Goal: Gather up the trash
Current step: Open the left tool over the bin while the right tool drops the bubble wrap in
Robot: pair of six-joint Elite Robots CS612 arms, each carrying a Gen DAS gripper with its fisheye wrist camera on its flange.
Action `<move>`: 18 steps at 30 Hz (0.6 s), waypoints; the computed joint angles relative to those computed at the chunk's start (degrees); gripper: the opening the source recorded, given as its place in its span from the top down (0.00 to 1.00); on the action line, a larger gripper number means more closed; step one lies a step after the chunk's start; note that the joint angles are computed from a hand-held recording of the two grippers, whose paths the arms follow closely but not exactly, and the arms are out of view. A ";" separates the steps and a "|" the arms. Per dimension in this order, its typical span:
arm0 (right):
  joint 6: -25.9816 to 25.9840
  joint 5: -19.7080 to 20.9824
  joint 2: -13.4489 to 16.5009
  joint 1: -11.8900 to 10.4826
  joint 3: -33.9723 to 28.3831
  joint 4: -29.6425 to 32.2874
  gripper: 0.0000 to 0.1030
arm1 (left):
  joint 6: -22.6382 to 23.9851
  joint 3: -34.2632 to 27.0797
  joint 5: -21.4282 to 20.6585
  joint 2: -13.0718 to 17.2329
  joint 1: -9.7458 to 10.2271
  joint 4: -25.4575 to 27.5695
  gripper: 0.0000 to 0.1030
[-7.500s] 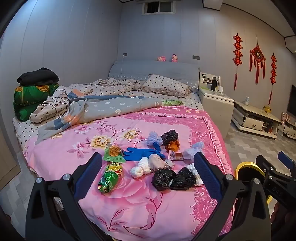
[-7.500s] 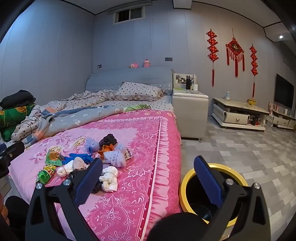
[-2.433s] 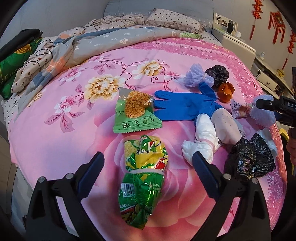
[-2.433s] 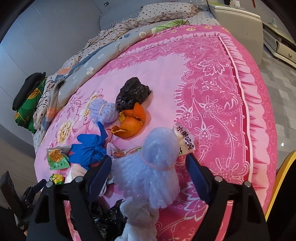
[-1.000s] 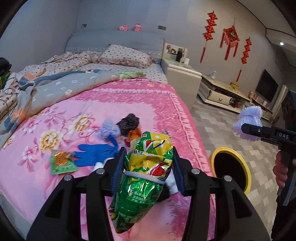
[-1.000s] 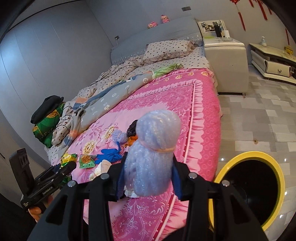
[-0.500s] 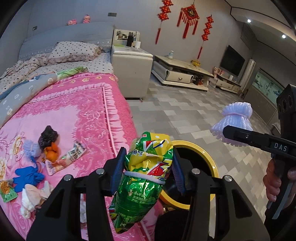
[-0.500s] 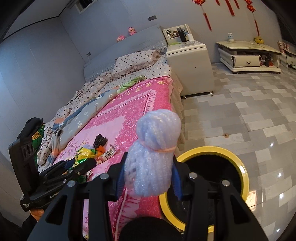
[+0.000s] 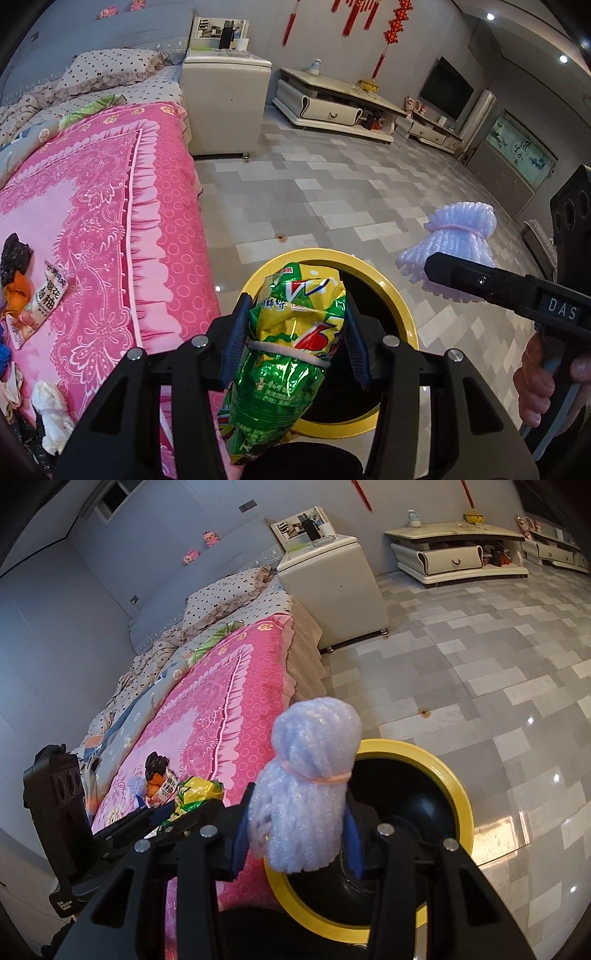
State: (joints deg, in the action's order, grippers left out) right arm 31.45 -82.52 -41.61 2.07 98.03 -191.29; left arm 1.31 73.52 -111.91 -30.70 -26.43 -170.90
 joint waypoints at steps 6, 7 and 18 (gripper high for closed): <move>2.20 1.16 0.81 -1.10 -0.21 0.01 0.60 | 0.07 -1.33 -0.80 1.00 -0.39 2.18 0.56; 2.46 1.47 0.90 -1.26 -0.26 -0.17 0.60 | -0.04 -1.49 -0.99 1.09 -0.42 2.29 0.56; 5.59 -0.52 0.27 -1.84 1.02 -1.61 0.43 | 0.67 0.17 -2.64 0.13 -0.39 -0.64 0.33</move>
